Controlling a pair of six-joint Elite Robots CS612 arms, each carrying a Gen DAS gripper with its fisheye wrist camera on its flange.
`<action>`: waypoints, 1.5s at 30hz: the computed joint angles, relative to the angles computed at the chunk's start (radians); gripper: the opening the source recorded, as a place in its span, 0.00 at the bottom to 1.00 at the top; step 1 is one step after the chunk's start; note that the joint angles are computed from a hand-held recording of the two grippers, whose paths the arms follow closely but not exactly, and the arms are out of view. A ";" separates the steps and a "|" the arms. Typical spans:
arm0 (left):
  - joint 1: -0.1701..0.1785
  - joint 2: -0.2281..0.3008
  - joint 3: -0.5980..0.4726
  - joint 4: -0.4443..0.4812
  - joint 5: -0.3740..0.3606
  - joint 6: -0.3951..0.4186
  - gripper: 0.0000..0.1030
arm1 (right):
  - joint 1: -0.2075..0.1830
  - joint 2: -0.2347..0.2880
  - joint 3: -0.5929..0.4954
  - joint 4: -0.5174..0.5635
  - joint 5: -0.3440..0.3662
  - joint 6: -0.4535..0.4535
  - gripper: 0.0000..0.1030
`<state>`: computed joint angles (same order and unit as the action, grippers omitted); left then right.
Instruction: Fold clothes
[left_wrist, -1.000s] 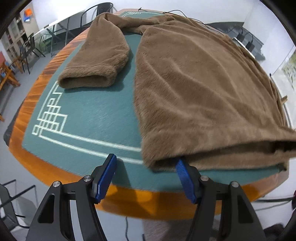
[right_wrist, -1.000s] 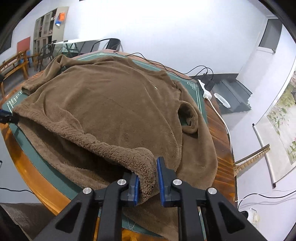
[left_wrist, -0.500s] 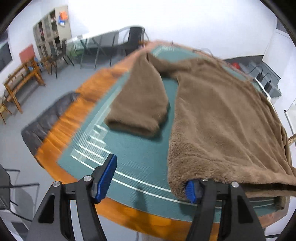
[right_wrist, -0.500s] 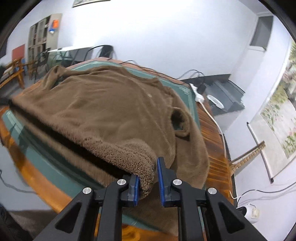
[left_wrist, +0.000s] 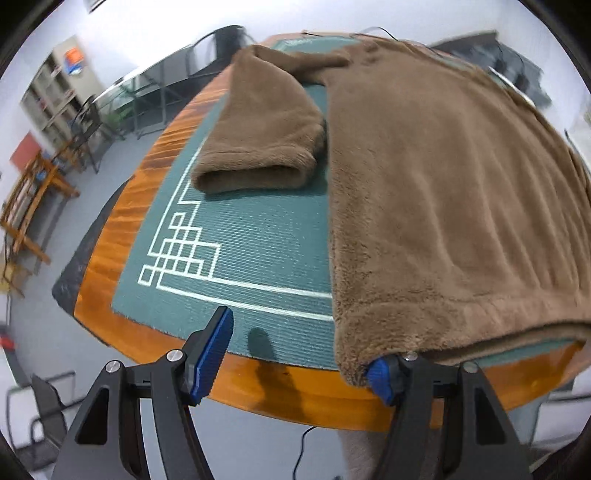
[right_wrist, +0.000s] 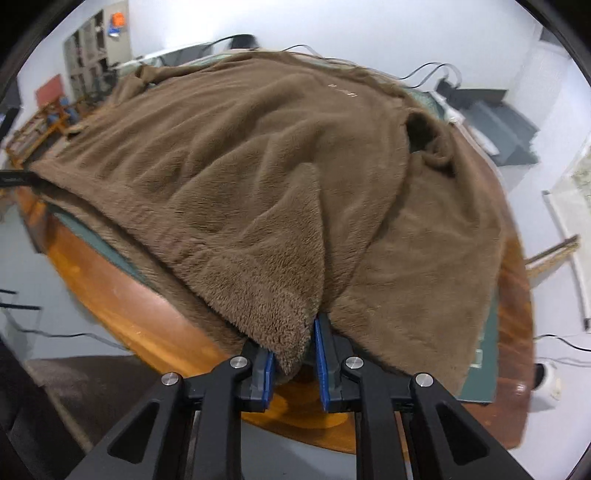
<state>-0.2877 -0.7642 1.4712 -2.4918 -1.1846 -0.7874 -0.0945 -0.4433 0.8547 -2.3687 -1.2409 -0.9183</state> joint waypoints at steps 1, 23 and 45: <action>0.001 -0.002 0.002 -0.002 -0.014 0.020 0.69 | -0.002 0.002 -0.009 0.031 0.012 -0.015 0.23; 0.020 0.104 -0.196 -0.063 -0.169 0.220 0.69 | 0.039 0.115 -0.269 0.274 0.140 0.092 0.69; 0.026 0.211 -0.503 0.007 -0.334 0.405 0.74 | -0.047 0.051 -0.137 -0.001 -0.019 0.522 0.63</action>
